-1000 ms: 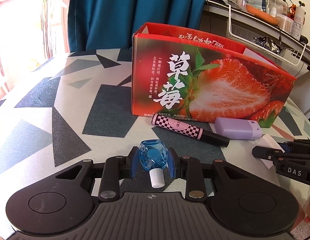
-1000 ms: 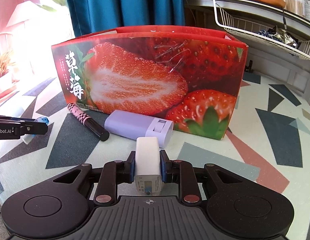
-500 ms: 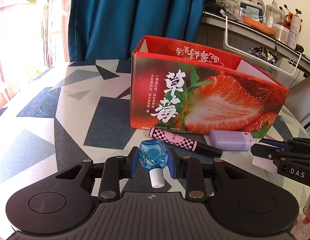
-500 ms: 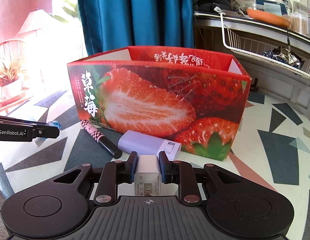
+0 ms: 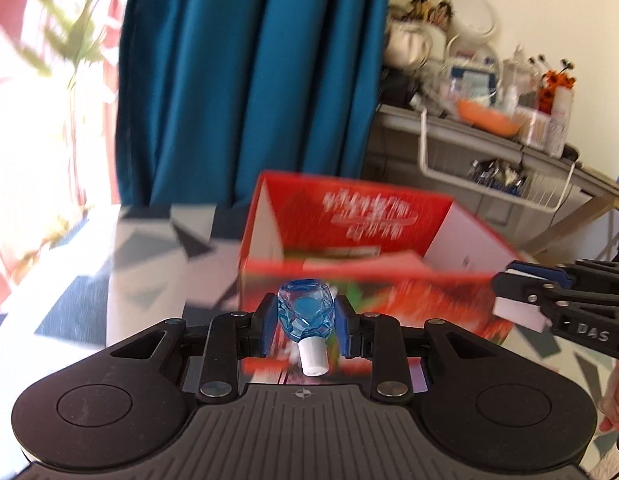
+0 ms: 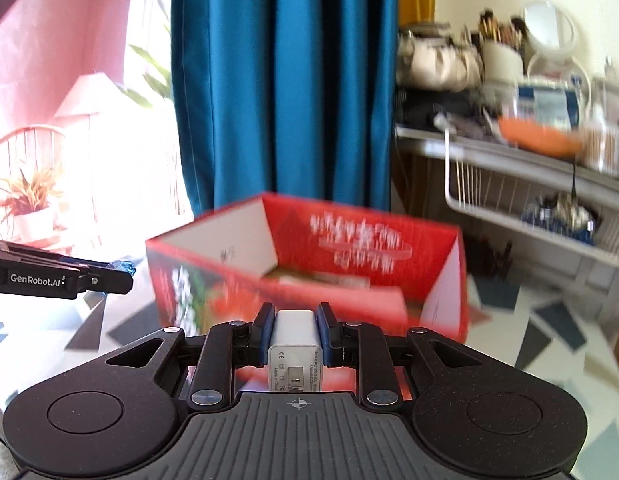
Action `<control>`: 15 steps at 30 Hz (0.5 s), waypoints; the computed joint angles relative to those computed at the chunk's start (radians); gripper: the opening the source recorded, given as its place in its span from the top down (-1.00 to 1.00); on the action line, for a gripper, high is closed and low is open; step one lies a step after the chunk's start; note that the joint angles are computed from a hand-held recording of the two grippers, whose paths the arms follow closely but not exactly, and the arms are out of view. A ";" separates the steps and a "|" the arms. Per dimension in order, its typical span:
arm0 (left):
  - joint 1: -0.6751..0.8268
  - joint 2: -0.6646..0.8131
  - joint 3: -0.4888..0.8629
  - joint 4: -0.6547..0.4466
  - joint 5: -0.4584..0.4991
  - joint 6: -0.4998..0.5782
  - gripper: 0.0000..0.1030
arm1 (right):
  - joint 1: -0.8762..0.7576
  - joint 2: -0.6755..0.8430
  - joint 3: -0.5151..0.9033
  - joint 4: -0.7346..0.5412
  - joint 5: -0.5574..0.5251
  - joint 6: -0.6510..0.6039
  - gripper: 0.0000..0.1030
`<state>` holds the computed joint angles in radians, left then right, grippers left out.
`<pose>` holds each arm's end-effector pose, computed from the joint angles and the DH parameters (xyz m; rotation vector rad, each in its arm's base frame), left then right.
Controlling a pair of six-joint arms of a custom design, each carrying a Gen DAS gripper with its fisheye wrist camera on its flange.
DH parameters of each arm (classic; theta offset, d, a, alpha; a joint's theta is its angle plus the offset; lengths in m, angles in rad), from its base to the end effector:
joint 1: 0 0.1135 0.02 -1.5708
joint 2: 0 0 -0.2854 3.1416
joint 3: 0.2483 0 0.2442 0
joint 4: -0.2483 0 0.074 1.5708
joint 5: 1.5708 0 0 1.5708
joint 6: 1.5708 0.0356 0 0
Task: Organize rigid objects
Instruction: 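Lift the blue bottle and white charger with both tools over the red box, then lower both held items into the red box and open both tools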
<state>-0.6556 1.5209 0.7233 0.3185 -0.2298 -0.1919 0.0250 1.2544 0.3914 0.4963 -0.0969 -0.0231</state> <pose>0.2510 -0.1828 0.2210 0.3302 2.0223 -0.2955 0.2327 0.0093 0.2047 -0.1110 1.9337 0.0951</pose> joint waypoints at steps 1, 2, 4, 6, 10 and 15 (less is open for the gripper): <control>0.002 0.006 0.025 -0.006 0.003 0.011 0.38 | -0.014 0.010 0.023 -0.005 -0.011 -0.009 0.59; 0.003 0.016 0.052 -0.012 0.005 0.017 0.38 | -0.026 0.022 0.045 -0.008 -0.020 -0.017 0.59; 0.012 0.042 0.114 -0.038 0.020 0.022 0.38 | -0.045 0.064 0.087 0.007 -0.025 -0.033 0.59; 0.016 0.085 0.172 -0.044 0.023 0.038 0.38 | -0.060 0.106 0.126 0.023 -0.028 -0.042 0.59; 0.028 0.193 0.313 -0.100 0.047 0.064 0.38 | -0.086 0.218 0.220 0.022 -0.033 -0.054 0.59; 0.046 0.329 0.483 -0.209 0.072 0.077 0.38 | -0.127 0.355 0.333 -0.018 -0.059 -0.028 0.59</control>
